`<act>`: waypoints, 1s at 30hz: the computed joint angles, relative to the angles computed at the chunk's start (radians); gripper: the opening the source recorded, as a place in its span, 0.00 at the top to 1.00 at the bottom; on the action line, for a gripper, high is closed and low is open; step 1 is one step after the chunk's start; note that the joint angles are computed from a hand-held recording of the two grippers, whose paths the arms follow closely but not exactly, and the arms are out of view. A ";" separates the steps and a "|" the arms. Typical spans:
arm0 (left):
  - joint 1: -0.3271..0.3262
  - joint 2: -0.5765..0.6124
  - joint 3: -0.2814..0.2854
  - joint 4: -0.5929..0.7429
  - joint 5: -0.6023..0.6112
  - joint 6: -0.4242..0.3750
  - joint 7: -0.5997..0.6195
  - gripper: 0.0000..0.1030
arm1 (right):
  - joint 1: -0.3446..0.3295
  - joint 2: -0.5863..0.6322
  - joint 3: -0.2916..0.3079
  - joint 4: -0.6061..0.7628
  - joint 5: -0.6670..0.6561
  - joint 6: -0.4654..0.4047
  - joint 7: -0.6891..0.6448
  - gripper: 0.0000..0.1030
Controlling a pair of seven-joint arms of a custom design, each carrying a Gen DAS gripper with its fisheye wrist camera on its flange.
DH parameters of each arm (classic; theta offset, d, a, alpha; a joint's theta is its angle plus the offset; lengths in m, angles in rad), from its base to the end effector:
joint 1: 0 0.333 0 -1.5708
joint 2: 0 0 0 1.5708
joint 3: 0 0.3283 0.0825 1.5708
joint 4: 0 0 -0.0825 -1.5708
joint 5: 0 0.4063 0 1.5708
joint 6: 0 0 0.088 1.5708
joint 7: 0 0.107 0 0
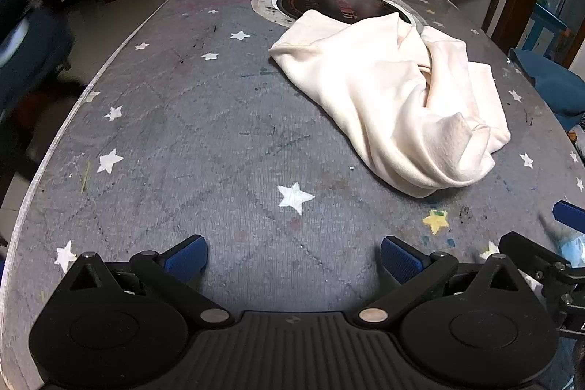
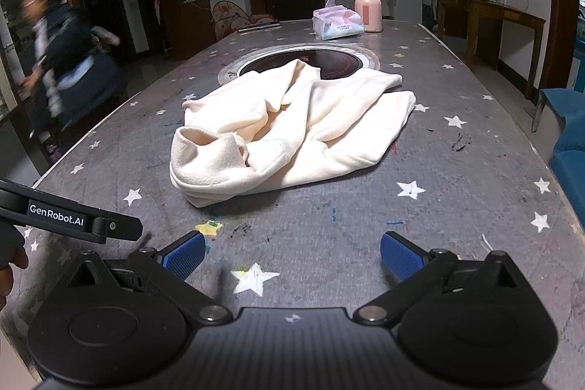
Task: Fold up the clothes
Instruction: 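Move both grippers toward the crumpled cream sweatshirt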
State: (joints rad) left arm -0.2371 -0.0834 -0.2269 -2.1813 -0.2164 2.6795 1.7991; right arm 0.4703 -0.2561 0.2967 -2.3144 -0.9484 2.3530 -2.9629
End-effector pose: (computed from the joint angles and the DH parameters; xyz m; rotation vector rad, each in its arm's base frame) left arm 0.5204 -0.2558 0.4911 -1.3829 2.4186 -0.7682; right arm 0.3736 0.3528 0.4773 -1.3737 2.0112 -0.8123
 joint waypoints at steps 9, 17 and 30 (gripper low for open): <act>-0.002 0.012 -0.002 0.013 0.009 -0.005 -0.002 0.00 | -0.004 0.005 -0.005 0.005 -0.005 0.008 -0.003 0.00; -0.001 0.014 -0.001 0.016 0.014 -0.008 -0.008 0.00 | -0.005 0.009 -0.007 0.011 -0.008 0.012 -0.011 0.00; -0.001 0.025 -0.002 0.032 0.032 -0.010 -0.012 0.00 | -0.008 0.020 -0.014 0.025 -0.007 0.019 -0.040 0.00</act>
State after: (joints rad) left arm -0.2379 -0.0587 -0.2289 -2.1494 -0.1839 2.6698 1.7871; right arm 0.4627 -0.2360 0.2829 -2.2892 -0.9553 2.3723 -3.0028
